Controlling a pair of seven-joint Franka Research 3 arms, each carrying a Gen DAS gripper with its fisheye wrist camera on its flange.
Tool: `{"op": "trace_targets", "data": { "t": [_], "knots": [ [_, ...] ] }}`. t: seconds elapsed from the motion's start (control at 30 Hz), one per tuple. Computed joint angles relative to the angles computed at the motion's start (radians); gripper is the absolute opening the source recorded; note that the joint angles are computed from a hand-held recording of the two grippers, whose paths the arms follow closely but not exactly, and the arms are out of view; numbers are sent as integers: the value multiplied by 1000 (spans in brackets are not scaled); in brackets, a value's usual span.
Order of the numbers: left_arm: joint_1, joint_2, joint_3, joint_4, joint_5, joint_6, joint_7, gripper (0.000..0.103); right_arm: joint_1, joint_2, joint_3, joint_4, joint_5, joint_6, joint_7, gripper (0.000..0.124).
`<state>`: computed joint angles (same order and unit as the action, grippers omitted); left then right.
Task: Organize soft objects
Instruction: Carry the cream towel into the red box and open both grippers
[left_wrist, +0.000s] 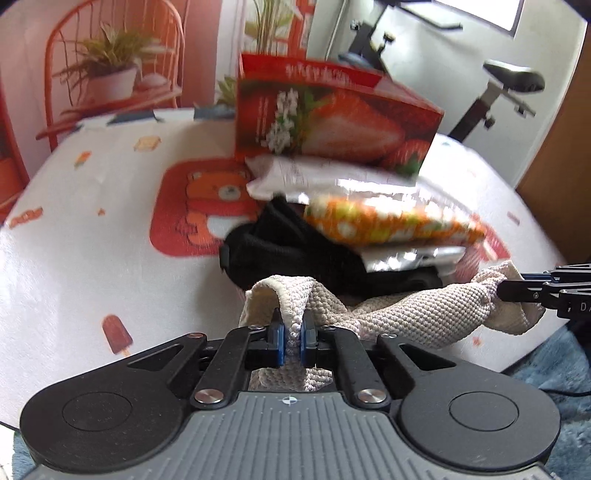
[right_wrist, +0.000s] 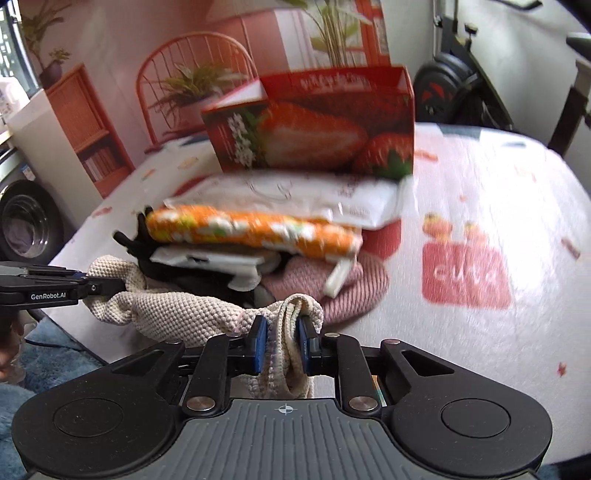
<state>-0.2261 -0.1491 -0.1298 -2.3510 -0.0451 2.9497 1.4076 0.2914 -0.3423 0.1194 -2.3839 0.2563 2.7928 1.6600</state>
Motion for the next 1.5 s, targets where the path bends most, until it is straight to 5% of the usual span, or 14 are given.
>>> {"op": "trace_targets", "data": {
  "t": [0.27,0.43,0.57,0.73,0.83,1.07,1.23,1.5],
  "knots": [
    [-54,-57,58,-26,-30,129,9,8,8,-28,-11,40,-9,76,-62,17],
    [29,-7,-7,79,100,140,-86,8,-12,14,-15,102,-17,97,-84,17],
    [25,69,-1,197,98,139,-99,8,-35,72,-22,170,-29,135,-98,16],
    [65,227,-22,438,418,70,-362,8,-95,190,-12,297,-117,187,-76,16],
    [43,339,-6,607,492,-2,-423,8,-142,286,3,406,-279,193,41,16],
    [30,568,-10,952,440,-150,-390,8,-73,511,-110,672,-471,169,160,16],
    [15,694,-7,1137,393,-241,-350,8,-24,645,-172,833,-445,94,114,16],
    [-12,919,-10,1491,320,-497,-210,9,-36,750,-166,951,-316,5,-29,16]
  ]
}}
